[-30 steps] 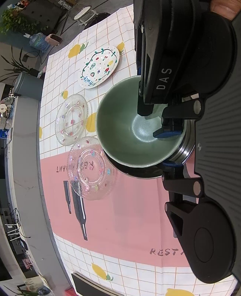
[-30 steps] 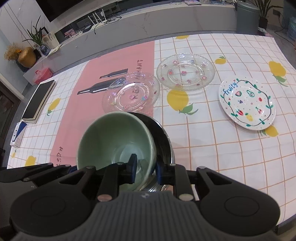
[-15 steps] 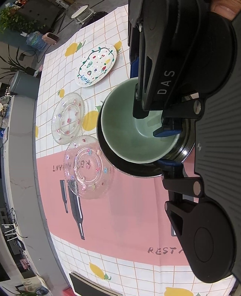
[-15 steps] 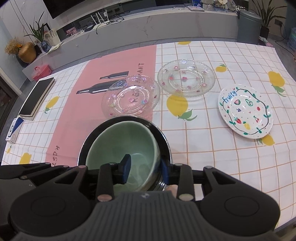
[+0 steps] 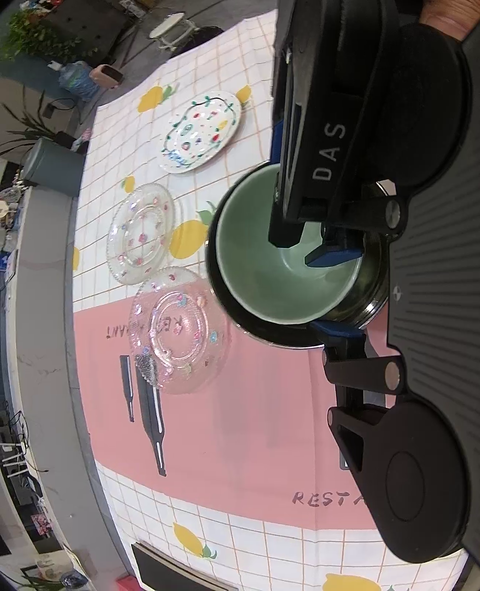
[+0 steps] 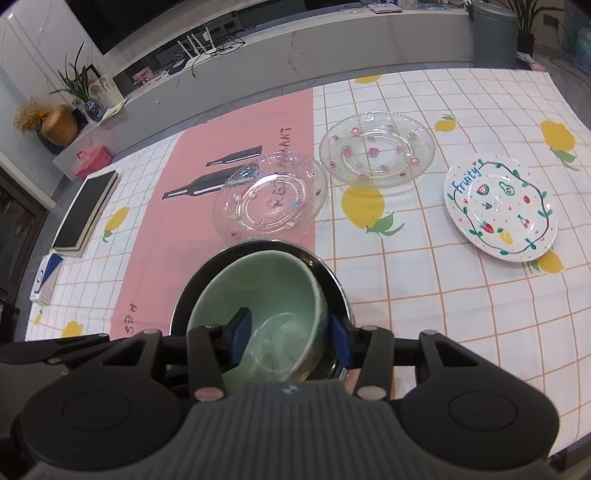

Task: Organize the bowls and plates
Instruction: 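Lower the green bowl into the steel bowls and open both grippers, then move both grippers to the white 'Fruity' plate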

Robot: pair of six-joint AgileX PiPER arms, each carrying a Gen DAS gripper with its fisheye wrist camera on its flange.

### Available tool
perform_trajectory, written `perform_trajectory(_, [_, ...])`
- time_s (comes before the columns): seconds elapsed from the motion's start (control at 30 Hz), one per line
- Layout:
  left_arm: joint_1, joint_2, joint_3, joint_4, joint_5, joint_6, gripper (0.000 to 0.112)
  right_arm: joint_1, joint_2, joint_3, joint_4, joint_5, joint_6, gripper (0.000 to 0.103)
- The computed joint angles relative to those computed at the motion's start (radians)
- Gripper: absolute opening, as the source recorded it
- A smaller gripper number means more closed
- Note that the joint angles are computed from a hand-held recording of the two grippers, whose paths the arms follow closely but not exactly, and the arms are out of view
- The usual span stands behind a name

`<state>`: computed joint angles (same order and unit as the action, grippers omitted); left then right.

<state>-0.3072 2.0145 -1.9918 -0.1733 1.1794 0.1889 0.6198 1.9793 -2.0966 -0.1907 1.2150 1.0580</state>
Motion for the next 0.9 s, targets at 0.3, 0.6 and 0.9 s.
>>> perform_trajectory(0.3, [0.013,-0.025,0.011,-0.027,-0.033,-0.003,0.051,-0.005,-0.049,0.064,-0.019,-0.069,0.039,0.048])
perform_trajectory(0.6, [0.024,-0.051,0.035,-0.034,-0.083,0.002,0.062,0.0,-0.086,0.106,-0.059,-0.107,0.076,0.048])
perform_trajectory(0.9, [0.05,-0.053,0.027,-0.063,-0.085,0.026,0.062,-0.002,-0.104,0.125,-0.066,-0.119,0.078,0.049])
